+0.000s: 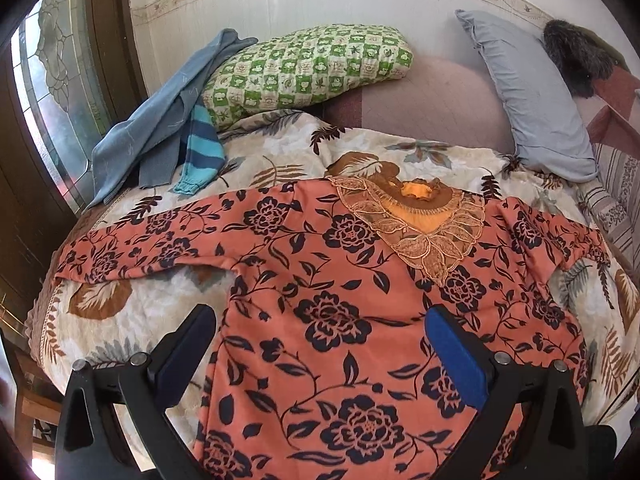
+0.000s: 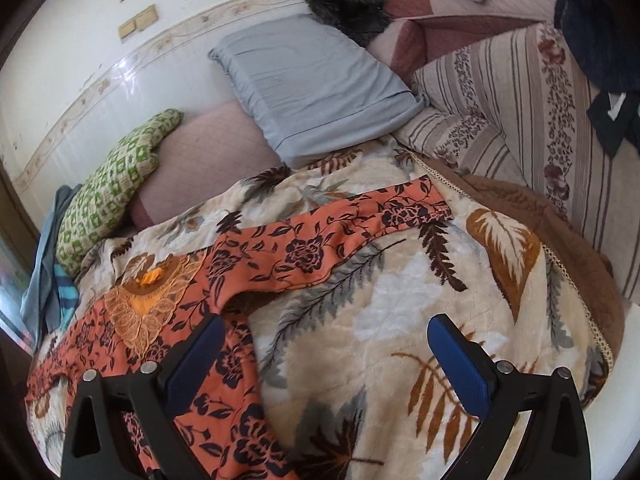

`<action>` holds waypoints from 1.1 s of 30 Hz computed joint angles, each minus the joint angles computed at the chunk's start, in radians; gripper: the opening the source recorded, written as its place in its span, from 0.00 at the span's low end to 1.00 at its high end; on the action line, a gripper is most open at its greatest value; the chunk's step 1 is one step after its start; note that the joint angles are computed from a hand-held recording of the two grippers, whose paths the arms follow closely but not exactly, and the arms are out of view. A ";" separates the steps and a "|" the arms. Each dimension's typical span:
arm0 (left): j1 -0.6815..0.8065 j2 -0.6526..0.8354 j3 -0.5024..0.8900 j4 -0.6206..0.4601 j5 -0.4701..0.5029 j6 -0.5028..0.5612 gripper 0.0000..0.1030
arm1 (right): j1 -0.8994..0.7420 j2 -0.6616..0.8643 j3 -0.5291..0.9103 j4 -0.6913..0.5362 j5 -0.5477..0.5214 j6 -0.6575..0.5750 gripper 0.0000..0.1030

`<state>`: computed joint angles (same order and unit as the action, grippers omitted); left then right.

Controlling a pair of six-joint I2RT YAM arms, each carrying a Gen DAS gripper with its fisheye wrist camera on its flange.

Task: Fold small clothes

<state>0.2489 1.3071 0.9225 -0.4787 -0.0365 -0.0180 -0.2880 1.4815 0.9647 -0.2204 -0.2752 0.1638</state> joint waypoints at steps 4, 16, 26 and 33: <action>-0.067 0.184 0.038 0.152 -0.043 -0.039 1.00 | -0.155 0.243 0.163 0.018 -0.177 0.138 0.98; -0.063 0.560 0.213 0.320 -0.016 -0.058 1.00 | -0.139 0.906 0.894 -0.105 -0.288 0.517 0.75; -0.011 0.634 0.284 0.322 0.005 -0.069 1.00 | -0.130 1.149 1.244 -0.174 -0.150 0.654 0.14; 0.027 0.602 0.279 0.345 0.003 -0.086 1.00 | -0.094 0.957 1.039 -0.045 -0.141 0.591 0.07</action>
